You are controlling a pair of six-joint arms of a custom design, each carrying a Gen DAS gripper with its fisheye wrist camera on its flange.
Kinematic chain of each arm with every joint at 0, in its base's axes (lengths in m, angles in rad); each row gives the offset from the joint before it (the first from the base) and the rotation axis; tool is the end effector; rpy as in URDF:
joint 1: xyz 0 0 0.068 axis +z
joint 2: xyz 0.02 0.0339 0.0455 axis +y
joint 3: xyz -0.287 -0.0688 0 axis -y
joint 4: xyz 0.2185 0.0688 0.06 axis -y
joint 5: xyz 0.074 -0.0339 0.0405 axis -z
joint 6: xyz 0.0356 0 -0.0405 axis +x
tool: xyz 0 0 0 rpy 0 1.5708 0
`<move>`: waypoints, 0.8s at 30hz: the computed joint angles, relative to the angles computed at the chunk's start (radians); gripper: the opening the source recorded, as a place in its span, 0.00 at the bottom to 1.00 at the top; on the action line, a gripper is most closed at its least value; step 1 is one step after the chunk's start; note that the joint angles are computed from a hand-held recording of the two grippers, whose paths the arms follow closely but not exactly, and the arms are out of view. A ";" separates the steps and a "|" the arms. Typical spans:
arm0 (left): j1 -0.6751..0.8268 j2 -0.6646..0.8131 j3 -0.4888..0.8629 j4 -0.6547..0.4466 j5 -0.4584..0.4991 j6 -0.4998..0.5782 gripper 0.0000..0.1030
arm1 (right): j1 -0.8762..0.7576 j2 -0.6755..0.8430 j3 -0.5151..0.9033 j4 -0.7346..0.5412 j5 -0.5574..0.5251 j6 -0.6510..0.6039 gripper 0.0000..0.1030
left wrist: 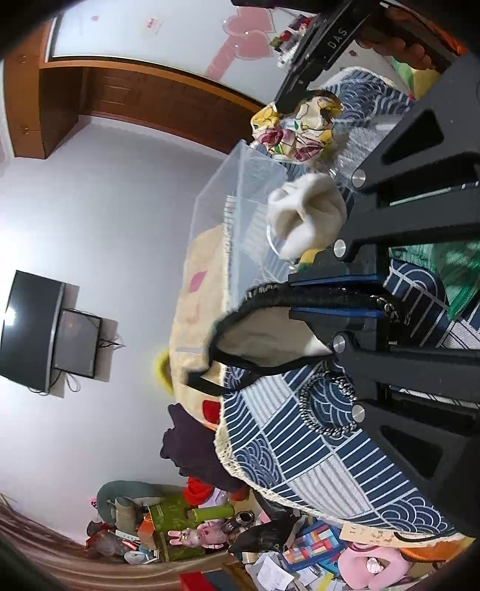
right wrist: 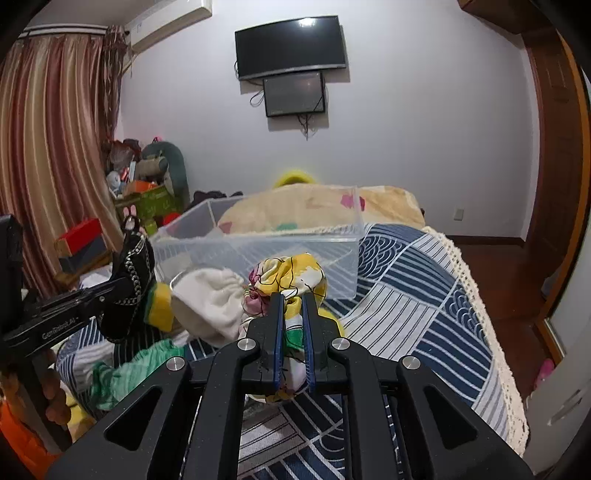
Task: Organize soft objects
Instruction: 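Grasp the floral scrunchie with the right gripper while the left grasps the black-handled tote bag, then carry both items into the clear box and open both grippers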
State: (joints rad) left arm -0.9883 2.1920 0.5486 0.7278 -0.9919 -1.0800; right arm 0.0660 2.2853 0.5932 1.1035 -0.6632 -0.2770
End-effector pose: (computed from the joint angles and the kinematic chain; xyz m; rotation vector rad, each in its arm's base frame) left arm 0.1833 -0.2241 0.0505 -0.4559 1.9675 -0.0307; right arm 0.3239 0.0434 0.0495 -0.7182 1.9459 0.5836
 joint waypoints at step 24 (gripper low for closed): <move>0.005 -0.099 0.014 0.070 0.043 0.231 0.09 | 0.023 -0.147 -0.029 0.020 -0.064 0.099 0.08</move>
State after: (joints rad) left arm -0.9833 2.0928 0.5622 0.7973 -0.9488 -0.8494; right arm 0.0890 2.1386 0.5640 1.1234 -0.7277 -0.1778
